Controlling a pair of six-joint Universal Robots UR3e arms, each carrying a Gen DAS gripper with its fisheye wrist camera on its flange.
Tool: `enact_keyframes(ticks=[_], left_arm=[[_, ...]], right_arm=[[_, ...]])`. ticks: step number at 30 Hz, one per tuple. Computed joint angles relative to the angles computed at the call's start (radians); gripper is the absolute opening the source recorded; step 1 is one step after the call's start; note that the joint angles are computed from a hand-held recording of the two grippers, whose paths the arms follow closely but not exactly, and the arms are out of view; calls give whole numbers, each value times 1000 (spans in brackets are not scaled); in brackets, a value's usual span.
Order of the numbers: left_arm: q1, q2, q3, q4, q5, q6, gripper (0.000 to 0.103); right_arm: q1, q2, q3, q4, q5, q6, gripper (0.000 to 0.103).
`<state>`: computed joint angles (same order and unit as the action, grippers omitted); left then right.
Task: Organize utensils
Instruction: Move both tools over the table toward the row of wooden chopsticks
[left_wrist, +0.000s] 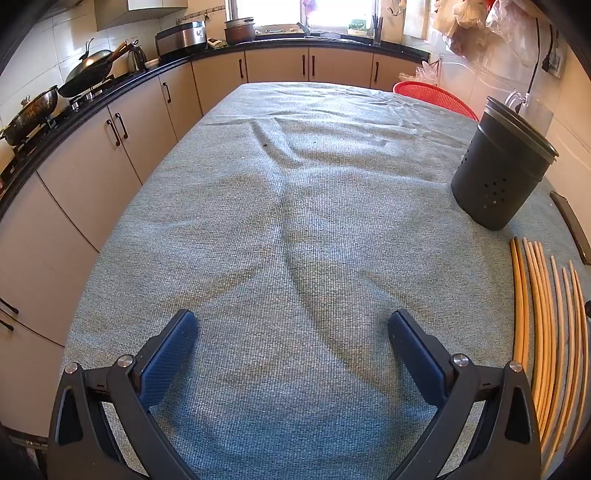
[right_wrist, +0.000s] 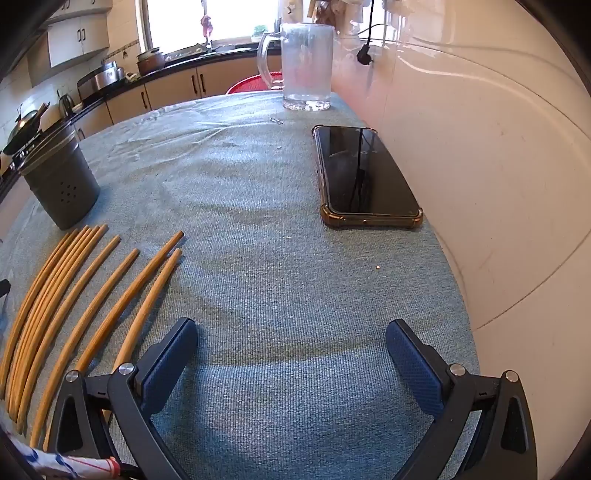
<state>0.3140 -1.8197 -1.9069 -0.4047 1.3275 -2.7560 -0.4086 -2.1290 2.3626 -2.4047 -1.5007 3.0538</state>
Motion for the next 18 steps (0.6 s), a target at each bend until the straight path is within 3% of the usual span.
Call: enact_keyframes(ticks=[7,10,12,18], left_arm=[[21,56,-65,29,-29,-2,103],[54,161,-155,54,-72,1,103],[85,245,-178,27,-98,19,103],[160,538,-339,48,-175,42,103]], right_arm=[[30,38,-33,29,-28,16,103],[16,32,-32,36,-15,-3,102],[59,53,-55,37,-65,36,101],[90,-88,-34,63,-134,84,99]])
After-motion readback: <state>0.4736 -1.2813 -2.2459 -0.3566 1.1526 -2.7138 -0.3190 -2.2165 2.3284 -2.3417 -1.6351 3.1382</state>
